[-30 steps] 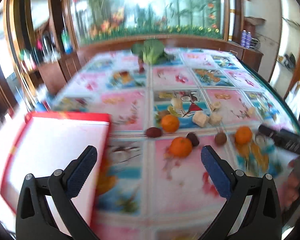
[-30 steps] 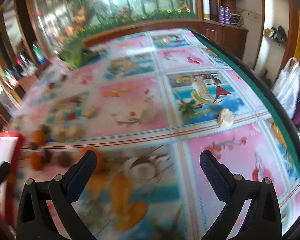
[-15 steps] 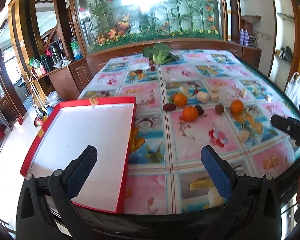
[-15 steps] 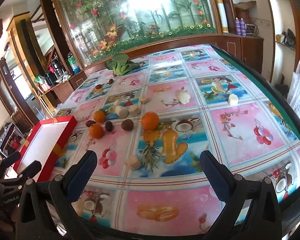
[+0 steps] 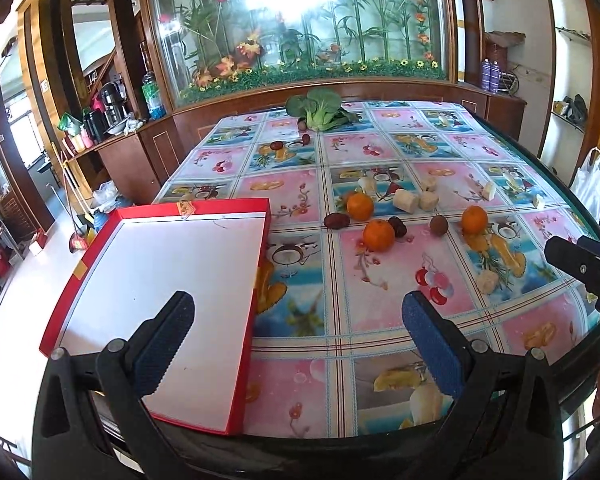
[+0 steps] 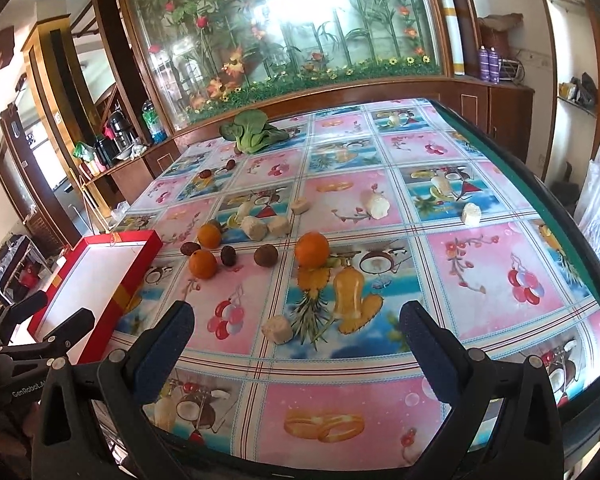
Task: Organize fruits
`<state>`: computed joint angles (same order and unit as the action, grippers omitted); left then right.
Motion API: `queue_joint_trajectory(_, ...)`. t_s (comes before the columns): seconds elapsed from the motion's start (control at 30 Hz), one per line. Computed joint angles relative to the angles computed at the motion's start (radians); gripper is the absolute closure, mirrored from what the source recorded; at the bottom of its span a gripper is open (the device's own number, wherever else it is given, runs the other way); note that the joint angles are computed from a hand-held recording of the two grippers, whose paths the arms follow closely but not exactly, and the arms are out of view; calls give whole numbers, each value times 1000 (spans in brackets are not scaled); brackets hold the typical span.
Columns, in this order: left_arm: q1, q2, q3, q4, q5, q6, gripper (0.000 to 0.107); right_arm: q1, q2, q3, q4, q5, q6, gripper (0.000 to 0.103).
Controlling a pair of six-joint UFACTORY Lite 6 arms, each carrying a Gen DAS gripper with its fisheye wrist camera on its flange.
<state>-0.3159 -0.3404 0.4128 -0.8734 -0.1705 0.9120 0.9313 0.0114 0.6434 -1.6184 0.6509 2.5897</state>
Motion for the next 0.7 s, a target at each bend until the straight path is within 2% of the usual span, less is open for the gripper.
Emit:
queue_joint_trajectory(0.17, 7, 90, 56, 197, 17, -205, 4, -62, -5, -12, -86, -63, 70, 1)
queue_joint_trajectory(0.23, -4, 172, 114, 306, 11, -318, 4, -100, 7, 3, -101, -94, 64, 2)
queue_joint_trajectory(0.37, -16, 339, 247, 502, 37, -520, 4, -235, 78, 83, -217, -240, 90, 19)
queue_joint_trajectory(0.4, -24, 384, 282, 501, 32, -520, 4, -260, 101, 102, -248, -262, 108, 24)
queue_joint_trajectory(0.47, -40, 467, 355, 428, 37, -444, 4, -315, 168, 167, -284, -316, 110, 27)
queue_joint_trajectory(0.57, -40, 548, 431, 481, 55, -492, 4, -374, 260, 253, -324, -380, 115, 40)
queue_joint_trajectory(0.7, -44, 655, 544, 484, 85, -483, 4, -421, 328, 322, -279, -419, 59, 42)
